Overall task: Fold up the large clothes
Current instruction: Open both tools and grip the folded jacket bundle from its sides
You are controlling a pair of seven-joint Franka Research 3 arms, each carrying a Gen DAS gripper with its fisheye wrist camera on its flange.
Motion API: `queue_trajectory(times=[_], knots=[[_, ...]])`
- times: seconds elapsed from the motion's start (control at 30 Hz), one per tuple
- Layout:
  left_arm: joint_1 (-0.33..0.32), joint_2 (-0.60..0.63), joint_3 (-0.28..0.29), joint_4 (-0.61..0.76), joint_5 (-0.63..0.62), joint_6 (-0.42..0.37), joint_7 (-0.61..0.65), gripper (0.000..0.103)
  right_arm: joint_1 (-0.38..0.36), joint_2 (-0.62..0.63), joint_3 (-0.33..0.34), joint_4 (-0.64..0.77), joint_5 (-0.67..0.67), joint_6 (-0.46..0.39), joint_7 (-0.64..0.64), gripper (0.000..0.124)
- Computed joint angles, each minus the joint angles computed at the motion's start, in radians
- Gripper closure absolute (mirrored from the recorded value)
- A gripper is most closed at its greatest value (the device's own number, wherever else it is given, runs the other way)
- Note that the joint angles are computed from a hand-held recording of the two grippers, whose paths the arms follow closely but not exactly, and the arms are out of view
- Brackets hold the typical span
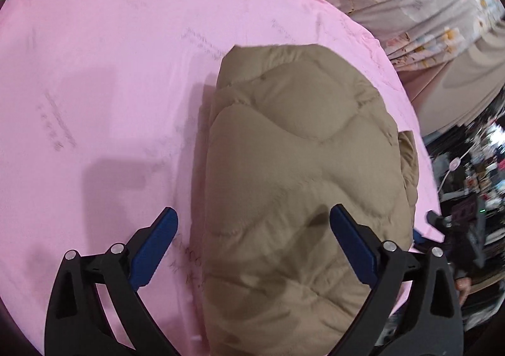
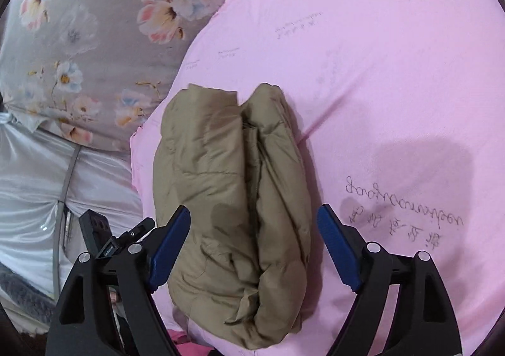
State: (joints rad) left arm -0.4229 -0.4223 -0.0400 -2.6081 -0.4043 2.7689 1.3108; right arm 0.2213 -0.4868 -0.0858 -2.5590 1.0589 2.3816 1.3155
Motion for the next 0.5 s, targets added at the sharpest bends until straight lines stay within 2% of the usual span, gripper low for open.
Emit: queue_trajectory(times=[0.03, 0.13, 0.2, 0.3, 0.4, 0.5], knots=[[-0.034, 0.016, 0.039, 0.004, -0.052, 0.009, 0.040, 0.008, 0.009, 0.028, -0.010, 0.006, 0.029, -0.006, -0.006, 0.042], [-0.124, 0.043, 0.123, 0.018, -0.237, 0.023, 0.195, 0.008, 0.028, 0.105, -0.063, 0.025, 0.189, -0.102, -0.098, 0.043], [-0.164, 0.062, 0.157, 0.035, -0.351, 0.012, 0.300, 0.005, 0.030, 0.129, -0.056, 0.031, 0.275, -0.141, -0.178, 0.043], [-0.171, 0.096, 0.153, 0.057, -0.443, 0.005, 0.381, 0.005, 0.025, 0.171, -0.028, 0.059, 0.348, -0.198, -0.258, 0.040], [-0.166, 0.119, 0.143, 0.068, -0.535, 0.014, 0.454, 0.005, 0.018, 0.189, 0.019, 0.084, 0.350, -0.173, -0.296, 0.035], [-0.171, 0.132, 0.145, 0.074, -0.663, 0.020, 0.574, 0.005, 0.019, 0.212, 0.038, 0.112, 0.338, -0.168, -0.320, 0.033]])
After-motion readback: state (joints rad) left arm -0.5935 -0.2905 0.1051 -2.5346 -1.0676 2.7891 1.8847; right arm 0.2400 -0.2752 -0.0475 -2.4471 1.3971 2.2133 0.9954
